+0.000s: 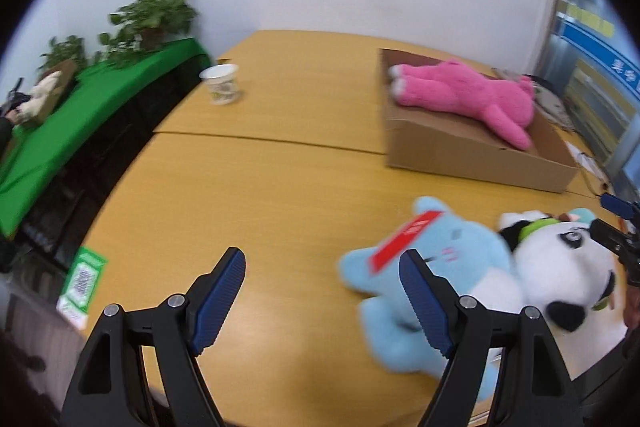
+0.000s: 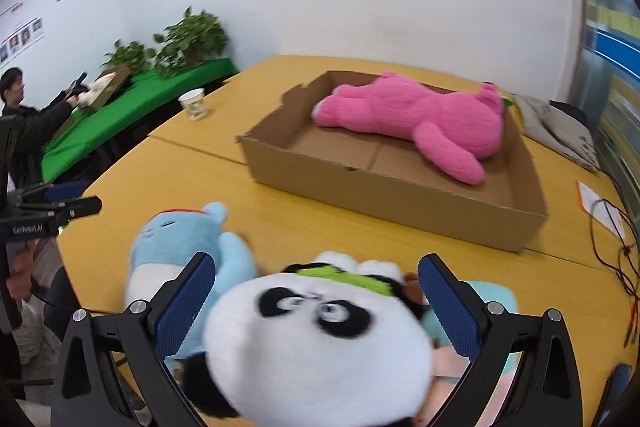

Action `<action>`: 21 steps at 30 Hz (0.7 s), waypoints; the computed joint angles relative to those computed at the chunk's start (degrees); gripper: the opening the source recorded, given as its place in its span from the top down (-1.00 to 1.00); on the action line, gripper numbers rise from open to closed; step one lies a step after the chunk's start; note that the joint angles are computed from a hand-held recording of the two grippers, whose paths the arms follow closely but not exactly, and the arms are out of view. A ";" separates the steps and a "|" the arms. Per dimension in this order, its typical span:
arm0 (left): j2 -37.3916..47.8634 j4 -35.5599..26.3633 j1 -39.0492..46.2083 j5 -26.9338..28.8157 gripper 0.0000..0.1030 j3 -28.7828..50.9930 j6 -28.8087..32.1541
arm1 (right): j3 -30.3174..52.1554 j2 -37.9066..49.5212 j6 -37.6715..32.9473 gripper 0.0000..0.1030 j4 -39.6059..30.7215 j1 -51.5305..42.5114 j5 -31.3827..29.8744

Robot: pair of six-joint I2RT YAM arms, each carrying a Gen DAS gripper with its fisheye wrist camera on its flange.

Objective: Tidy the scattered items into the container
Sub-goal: 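Close the left and right grippers on the blue plush cat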

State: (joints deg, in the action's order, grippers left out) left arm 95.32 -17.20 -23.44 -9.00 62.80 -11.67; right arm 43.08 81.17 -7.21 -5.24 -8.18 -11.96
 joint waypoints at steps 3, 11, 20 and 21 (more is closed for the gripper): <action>-0.28 -0.64 2.05 1.55 -0.54 -1.13 -0.90 | 0.86 1.24 1.60 -0.99 -0.64 4.71 0.85; 12.23 3.96 -1.93 18.66 -0.50 0.21 -2.83 | 4.05 8.66 1.54 -0.99 -1.02 16.65 -0.10; 17.81 10.36 4.06 31.03 -0.51 3.12 -6.69 | 3.14 15.25 -5.26 -0.99 0.56 21.14 1.96; 19.15 9.64 3.93 31.57 -0.52 5.08 -6.22 | 2.60 15.29 -6.16 -0.99 0.75 21.59 2.07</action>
